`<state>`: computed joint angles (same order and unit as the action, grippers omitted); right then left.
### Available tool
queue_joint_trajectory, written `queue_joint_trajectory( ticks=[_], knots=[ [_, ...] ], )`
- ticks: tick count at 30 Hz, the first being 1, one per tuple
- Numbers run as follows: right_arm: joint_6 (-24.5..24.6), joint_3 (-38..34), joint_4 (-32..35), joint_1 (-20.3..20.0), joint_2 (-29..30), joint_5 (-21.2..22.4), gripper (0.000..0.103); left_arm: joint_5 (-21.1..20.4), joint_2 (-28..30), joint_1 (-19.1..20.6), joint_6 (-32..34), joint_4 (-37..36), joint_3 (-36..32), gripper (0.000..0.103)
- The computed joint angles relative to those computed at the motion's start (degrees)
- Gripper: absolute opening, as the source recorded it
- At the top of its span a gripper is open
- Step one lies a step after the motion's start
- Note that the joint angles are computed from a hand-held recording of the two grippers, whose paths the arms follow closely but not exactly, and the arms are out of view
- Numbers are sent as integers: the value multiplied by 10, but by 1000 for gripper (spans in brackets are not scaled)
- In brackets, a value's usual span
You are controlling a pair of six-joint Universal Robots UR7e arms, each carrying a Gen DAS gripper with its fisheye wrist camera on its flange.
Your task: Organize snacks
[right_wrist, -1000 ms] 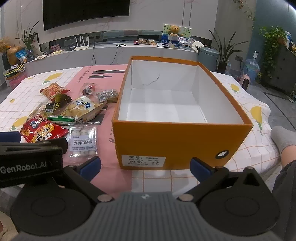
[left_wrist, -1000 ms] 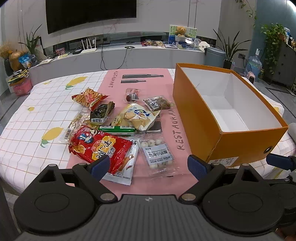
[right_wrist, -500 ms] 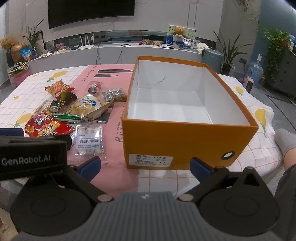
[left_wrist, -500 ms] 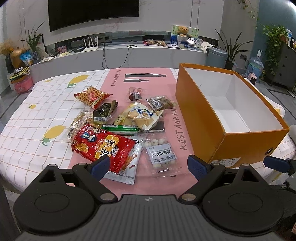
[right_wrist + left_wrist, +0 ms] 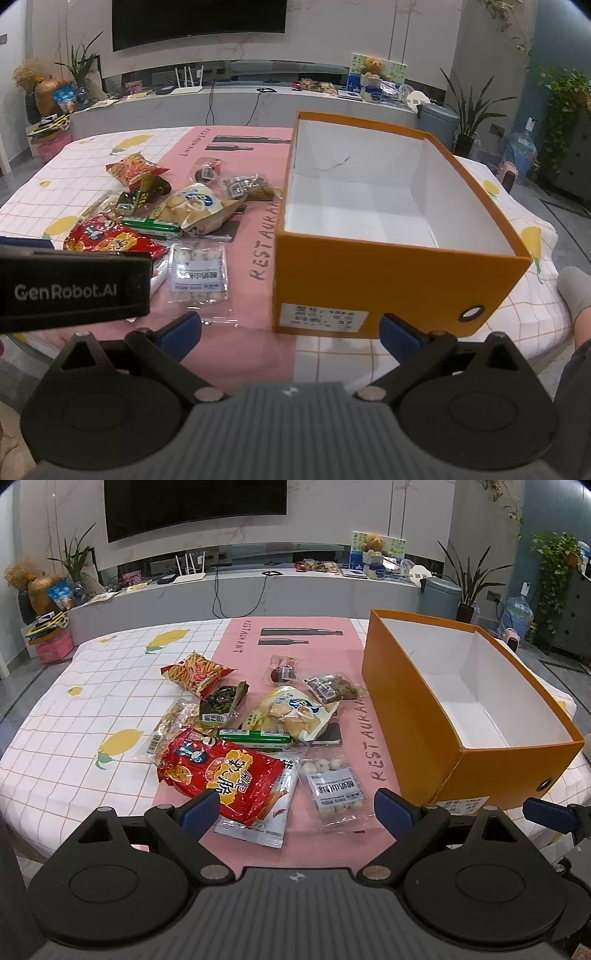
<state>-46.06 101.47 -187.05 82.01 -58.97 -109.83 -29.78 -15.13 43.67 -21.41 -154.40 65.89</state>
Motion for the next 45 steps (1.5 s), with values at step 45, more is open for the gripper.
queue_joint_trajectory(
  ticks=[45],
  knots=[
    [-135, -137, 89, -1, 169, 154, 100, -15, -113, 77, -104, -21, 116, 103]
  ],
)
